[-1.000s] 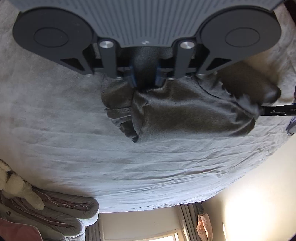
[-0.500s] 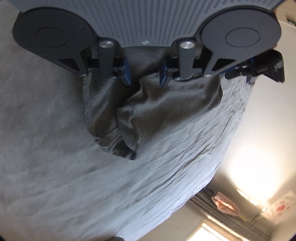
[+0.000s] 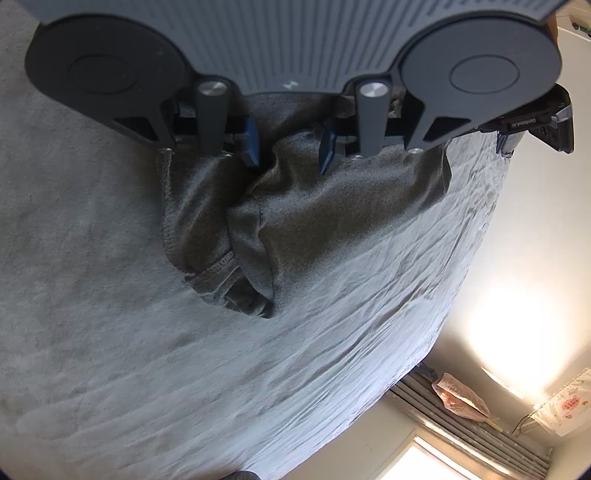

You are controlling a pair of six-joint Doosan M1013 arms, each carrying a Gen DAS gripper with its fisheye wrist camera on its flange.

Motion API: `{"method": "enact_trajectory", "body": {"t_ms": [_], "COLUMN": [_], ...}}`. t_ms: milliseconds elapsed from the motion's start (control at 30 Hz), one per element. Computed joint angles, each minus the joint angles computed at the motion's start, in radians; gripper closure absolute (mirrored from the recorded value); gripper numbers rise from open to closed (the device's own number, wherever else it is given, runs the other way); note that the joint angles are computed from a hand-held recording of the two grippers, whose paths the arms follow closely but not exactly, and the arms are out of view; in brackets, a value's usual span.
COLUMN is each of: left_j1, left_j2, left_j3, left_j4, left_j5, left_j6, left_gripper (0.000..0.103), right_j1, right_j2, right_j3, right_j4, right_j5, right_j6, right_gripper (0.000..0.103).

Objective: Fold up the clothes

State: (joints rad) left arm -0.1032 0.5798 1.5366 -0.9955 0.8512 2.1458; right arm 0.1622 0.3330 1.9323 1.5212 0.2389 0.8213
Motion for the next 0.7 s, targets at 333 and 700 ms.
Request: {"method": "enact_trajectory", "body": {"t_ms": [333, 700], "left_j1": [-0.016, 0.018], "left_j2": [-0.007, -0.024], "left_j3": [0.039, 0.042], "left_j4": [-0.078, -0.186], "left_j5": [-0.090, 0.008], "left_j6": [0.048, 0.140], "left_gripper": [0.092, 0.097], "right_j1": [0.016, -0.001], "right_j2": [0.010, -0.037], "right_j3": [-0.013, 0.022], "right_j4": [-0.059, 0.185], "right_j5": [-0.030, 0.027], "right_j6": [0.040, -0.171], "right_gripper": [0.086, 0.094]}}
